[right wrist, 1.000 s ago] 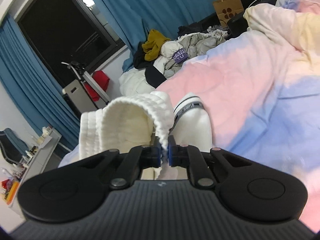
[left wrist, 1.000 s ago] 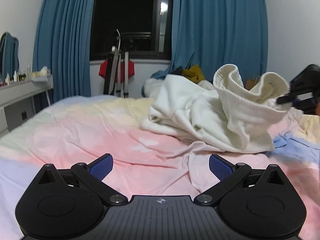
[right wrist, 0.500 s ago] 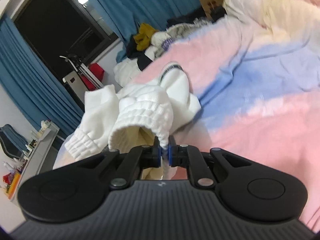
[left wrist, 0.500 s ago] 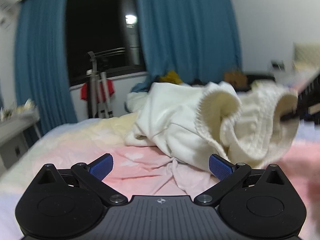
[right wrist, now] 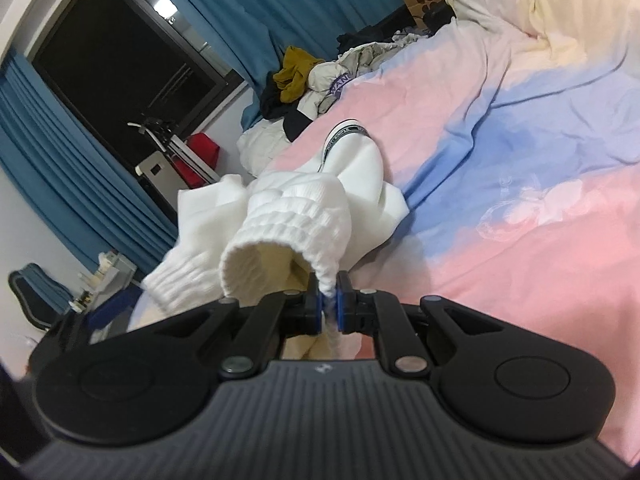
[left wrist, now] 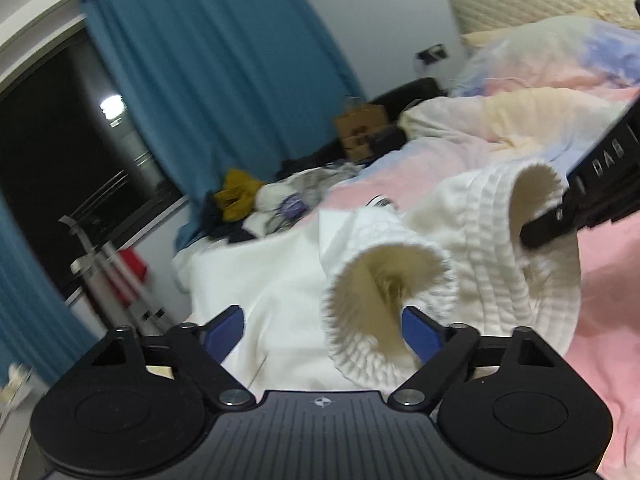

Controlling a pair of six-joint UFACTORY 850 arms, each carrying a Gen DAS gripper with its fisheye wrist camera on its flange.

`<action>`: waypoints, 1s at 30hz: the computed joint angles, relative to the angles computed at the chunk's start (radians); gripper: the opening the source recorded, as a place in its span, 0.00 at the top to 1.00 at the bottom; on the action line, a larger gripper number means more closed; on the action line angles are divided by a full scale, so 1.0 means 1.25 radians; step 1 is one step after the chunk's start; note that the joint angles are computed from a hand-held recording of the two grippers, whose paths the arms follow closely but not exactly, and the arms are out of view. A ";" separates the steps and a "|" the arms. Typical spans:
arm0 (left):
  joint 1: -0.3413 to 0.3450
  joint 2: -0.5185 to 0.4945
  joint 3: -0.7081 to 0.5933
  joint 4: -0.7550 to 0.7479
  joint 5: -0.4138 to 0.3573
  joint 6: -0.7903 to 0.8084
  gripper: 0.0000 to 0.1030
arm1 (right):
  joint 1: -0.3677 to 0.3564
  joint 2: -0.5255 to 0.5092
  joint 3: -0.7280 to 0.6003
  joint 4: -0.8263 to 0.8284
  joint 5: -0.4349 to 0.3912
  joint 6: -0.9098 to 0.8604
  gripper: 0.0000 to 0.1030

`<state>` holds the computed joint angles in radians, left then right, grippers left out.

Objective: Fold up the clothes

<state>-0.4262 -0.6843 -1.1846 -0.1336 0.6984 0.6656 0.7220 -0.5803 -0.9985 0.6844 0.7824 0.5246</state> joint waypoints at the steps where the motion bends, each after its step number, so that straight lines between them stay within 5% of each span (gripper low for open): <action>1: -0.002 -0.013 -0.029 -0.005 -0.022 -0.006 0.20 | -0.003 -0.003 -0.002 -0.010 -0.001 0.010 0.90; 5: -0.006 -0.058 -0.147 0.054 -0.171 -0.107 0.34 | -0.015 -0.015 -0.008 -0.052 -0.013 0.052 0.90; 11: -0.044 -0.110 -0.244 -0.028 -0.255 0.128 0.36 | -0.019 -0.013 0.002 -0.083 -0.001 0.093 0.90; 16: -0.062 -0.143 -0.321 -0.217 -0.348 0.206 0.85 | -0.021 -0.019 0.002 -0.097 0.019 0.105 0.90; 20: -0.046 -0.138 -0.337 -0.219 -0.362 -0.003 0.90 | -0.018 -0.030 0.001 -0.098 0.045 0.105 0.90; 30: 0.064 0.061 -0.174 -0.205 -0.209 -0.319 0.92 | 0.053 -0.018 0.002 -0.084 0.124 0.103 0.90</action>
<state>-0.3460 -0.6076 -1.4024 -0.3900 0.4370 0.2668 0.7888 -0.6029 -0.9962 0.5795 0.9373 0.6534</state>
